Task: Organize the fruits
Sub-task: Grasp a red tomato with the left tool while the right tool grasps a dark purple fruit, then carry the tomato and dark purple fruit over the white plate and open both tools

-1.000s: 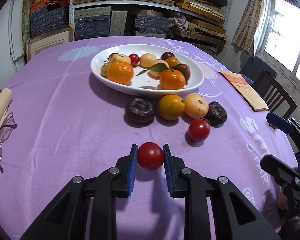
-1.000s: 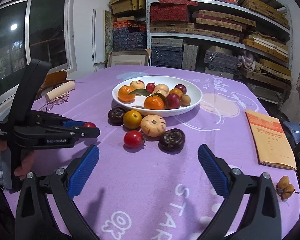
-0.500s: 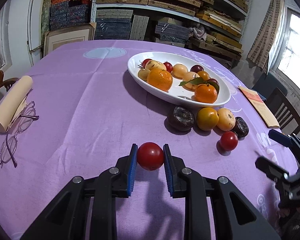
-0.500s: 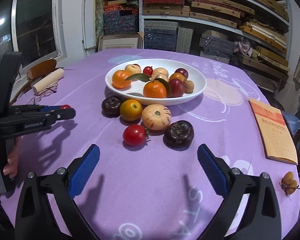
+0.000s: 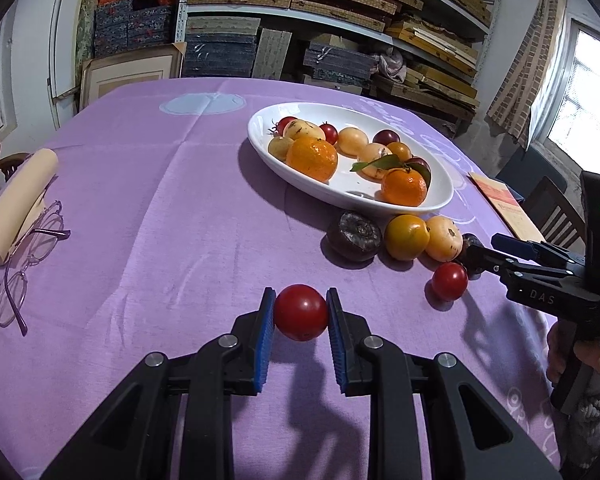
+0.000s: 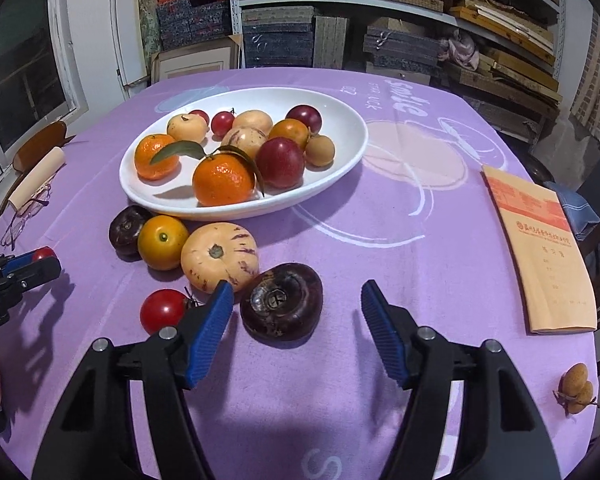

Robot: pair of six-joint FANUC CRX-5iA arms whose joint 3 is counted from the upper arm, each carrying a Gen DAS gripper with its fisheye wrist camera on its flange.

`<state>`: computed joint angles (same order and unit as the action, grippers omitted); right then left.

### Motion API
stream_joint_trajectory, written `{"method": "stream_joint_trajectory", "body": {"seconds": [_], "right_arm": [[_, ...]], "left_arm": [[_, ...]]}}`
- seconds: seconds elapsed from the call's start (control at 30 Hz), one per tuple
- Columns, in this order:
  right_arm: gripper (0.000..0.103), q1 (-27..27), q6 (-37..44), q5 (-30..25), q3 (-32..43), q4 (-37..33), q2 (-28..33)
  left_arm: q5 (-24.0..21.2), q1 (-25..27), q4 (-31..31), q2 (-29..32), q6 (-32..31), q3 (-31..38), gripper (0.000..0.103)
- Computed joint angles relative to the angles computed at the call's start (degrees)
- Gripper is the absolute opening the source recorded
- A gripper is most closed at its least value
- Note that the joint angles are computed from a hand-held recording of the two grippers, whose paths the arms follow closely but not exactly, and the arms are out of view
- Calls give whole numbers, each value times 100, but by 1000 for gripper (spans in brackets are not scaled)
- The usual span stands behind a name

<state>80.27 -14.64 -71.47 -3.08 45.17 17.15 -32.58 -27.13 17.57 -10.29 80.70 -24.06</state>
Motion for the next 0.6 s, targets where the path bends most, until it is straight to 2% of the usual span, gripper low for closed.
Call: {"method": "stream_joint_trajectory", "body": {"seconds": [0.2, 0.33, 0.6], "right_arm": [[65, -91, 235, 98, 82, -149, 88], [52, -136, 252, 229, 46, -230, 50], [47, -141, 298, 315, 43, -263, 52]], "left_arm": [[-53, -4, 18, 46, -4, 25, 26], [-86, -18, -11, 80, 12, 55, 26], [-105, -10, -1, 100, -4, 59, 26]]}}
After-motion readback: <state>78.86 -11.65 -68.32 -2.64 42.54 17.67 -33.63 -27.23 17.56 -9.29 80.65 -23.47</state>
